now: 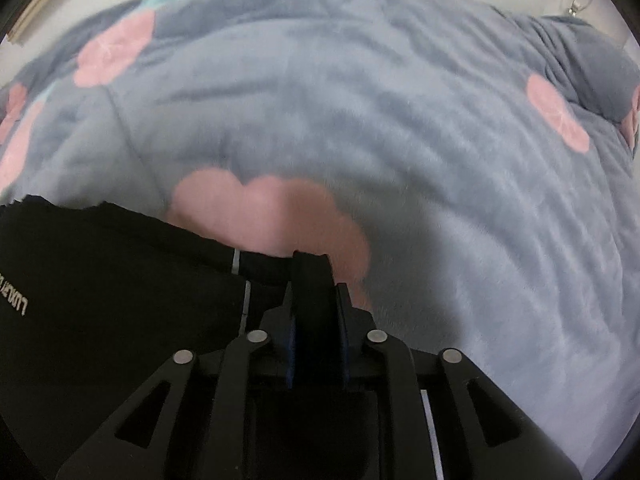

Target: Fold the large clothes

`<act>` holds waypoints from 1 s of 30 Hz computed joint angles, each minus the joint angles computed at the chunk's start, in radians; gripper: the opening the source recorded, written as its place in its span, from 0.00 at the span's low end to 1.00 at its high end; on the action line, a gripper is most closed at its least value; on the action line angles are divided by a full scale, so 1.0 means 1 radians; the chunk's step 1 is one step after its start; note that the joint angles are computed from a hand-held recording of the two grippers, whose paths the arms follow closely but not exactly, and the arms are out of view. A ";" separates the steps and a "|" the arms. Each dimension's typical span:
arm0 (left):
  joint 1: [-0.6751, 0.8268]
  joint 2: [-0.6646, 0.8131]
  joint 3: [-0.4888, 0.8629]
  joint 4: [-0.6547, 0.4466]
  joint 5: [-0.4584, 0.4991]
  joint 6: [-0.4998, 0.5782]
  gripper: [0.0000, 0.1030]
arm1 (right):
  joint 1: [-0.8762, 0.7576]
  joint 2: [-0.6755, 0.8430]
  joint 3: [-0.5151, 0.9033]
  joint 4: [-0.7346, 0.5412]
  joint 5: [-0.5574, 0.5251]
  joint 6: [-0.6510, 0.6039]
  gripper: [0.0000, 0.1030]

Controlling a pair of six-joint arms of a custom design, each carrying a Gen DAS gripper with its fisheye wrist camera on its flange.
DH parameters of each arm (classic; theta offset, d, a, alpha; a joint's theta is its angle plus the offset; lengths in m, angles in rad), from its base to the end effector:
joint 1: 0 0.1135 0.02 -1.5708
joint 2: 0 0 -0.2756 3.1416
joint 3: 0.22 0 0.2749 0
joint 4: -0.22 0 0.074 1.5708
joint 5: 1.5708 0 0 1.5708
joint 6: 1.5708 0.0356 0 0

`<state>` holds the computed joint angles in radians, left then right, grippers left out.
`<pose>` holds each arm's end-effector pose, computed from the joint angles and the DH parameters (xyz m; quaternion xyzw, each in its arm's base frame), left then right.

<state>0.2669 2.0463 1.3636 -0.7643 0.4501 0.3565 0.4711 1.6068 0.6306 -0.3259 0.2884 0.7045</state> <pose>0.3950 0.0919 0.1306 0.0574 0.9713 -0.1935 0.1257 0.2350 0.1083 0.0960 0.1333 0.9718 -0.0450 0.1893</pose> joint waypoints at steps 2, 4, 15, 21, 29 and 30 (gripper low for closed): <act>0.009 0.036 0.057 -0.061 0.012 0.004 0.36 | -0.019 -0.029 -0.014 0.004 -0.034 0.003 0.24; 0.028 0.063 0.109 -0.139 0.034 0.013 0.36 | -0.040 -0.101 -0.043 -0.022 -0.067 0.025 0.38; 0.171 -0.331 -0.066 -0.124 -0.043 0.035 0.61 | 0.515 -0.554 0.029 -0.562 0.166 0.602 0.59; 0.183 -0.746 -0.338 -0.330 0.162 0.252 0.61 | 0.800 -0.302 0.189 -0.525 0.223 0.811 0.68; -0.167 -1.027 -0.720 -0.188 0.060 0.112 0.61 | 0.793 0.082 0.315 -0.415 0.176 0.767 0.68; -0.213 -1.007 -0.763 -0.135 0.018 0.084 0.61 | 0.788 0.111 0.306 -0.386 0.161 0.762 0.68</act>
